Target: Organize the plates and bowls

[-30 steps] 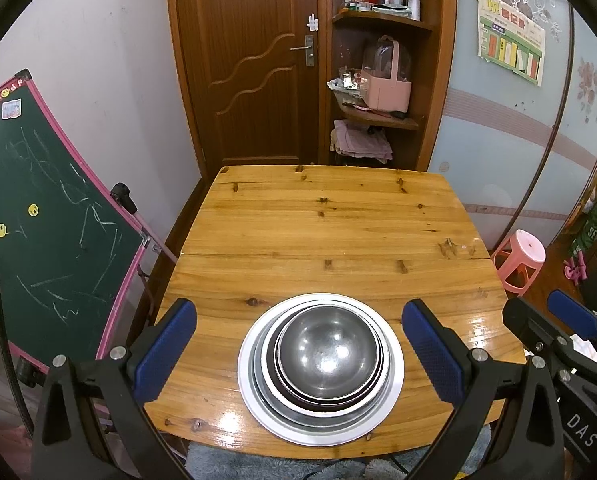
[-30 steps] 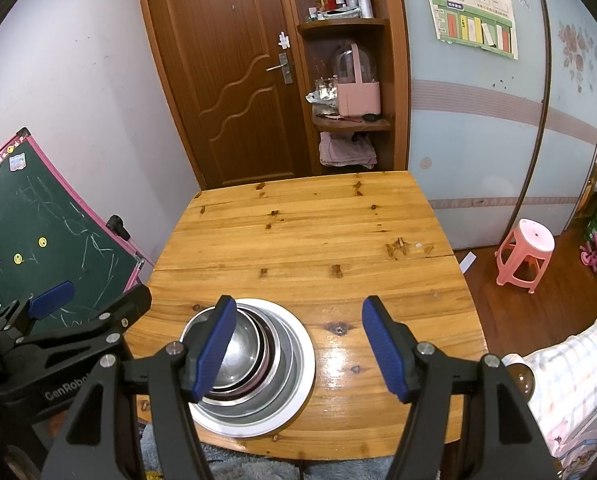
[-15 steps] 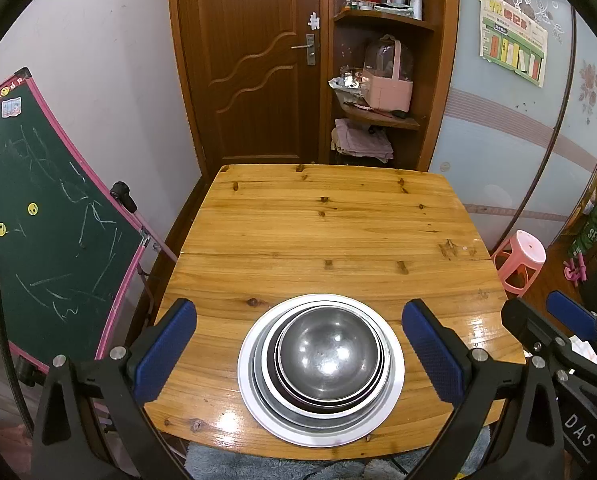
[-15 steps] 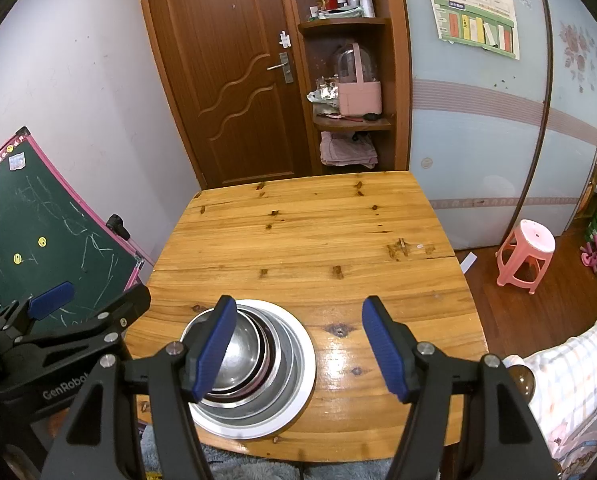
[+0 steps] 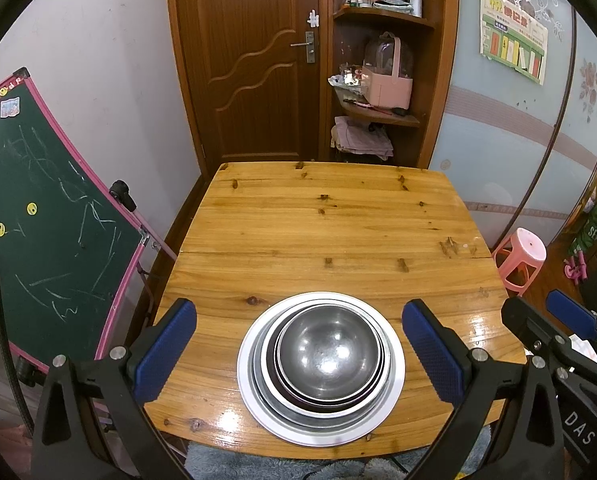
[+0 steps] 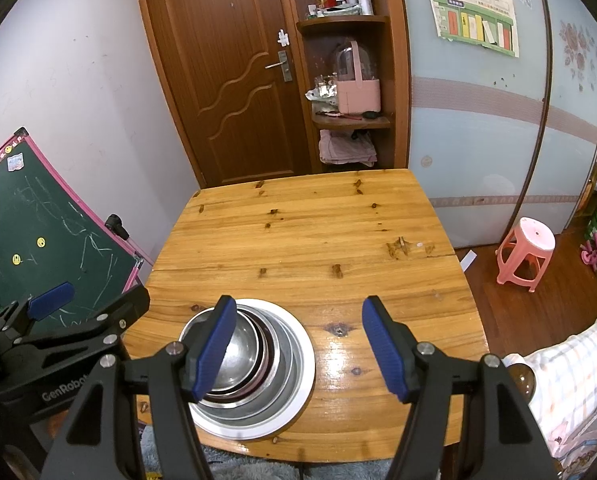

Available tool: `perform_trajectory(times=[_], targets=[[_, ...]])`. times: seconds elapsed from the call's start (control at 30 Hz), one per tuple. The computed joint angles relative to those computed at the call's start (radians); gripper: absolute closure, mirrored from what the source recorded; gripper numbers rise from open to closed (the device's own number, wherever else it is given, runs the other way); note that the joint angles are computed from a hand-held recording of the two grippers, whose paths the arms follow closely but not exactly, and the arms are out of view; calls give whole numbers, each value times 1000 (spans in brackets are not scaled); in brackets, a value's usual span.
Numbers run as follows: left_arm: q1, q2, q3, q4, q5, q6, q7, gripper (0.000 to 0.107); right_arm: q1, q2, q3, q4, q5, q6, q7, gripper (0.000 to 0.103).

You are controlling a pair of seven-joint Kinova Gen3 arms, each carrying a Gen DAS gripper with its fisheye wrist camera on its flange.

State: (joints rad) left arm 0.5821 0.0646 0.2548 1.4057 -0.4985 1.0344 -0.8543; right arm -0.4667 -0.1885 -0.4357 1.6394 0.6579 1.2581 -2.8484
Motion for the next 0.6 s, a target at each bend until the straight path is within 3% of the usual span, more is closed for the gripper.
perform_trajectory(times=[0.6], targets=[[-2,0,2,11,2,-4,1,5,2,-1,7,7,-4,-10,2,37]])
